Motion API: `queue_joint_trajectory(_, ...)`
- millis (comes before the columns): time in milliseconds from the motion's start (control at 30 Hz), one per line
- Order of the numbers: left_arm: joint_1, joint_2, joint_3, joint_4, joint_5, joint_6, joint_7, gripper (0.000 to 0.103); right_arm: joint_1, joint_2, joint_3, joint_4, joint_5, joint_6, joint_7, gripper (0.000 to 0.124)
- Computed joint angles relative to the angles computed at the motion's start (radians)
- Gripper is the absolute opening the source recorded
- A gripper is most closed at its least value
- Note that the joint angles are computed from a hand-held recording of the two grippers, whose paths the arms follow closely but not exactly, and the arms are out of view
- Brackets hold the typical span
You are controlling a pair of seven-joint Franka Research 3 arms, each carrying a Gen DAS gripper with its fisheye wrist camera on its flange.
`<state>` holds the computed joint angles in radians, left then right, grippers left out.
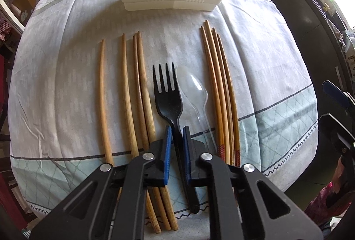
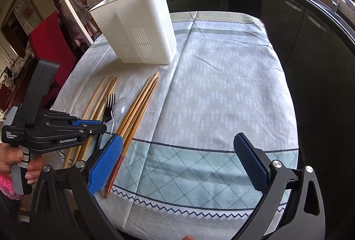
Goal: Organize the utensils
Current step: 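Grasp the clear plastic spoon with the right gripper while the left gripper holds the fork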
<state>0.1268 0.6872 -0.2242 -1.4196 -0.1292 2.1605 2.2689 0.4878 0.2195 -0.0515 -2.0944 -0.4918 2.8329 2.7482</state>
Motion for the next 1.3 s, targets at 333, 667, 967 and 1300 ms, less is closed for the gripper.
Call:
queue_joint_trajectory(333, 0.085, -0.058, -0.042, -0.036, -0.139, -0.006, 0.117, 0.009, -0.102, 0.066, 0.118, 0.09, 0.367, 0.002, -0.361, 0.099)
queue_joint_trajectory(667, 0.169, -0.102, -0.016, -0.015, -0.272, 0.012, 0.206, 0.009, -0.158, 0.271, 0.242, 0.364, 0.769, -0.1, -0.729, 0.096)
queue_joint_trajectory(967, 0.194, -0.054, -0.004, 0.055, -0.278, -0.015, 0.206, 0.009, -0.043, 0.492, 0.124, 0.726, 0.73, -0.36, -0.655, 0.064)
queue_joint_trajectory(1300, 0.202, -0.031, -0.012, 0.081, -0.279, -0.033, 0.223, 0.009, -0.021, 0.615, 0.092, 0.929, 0.668, -0.538, -0.587, 0.059)
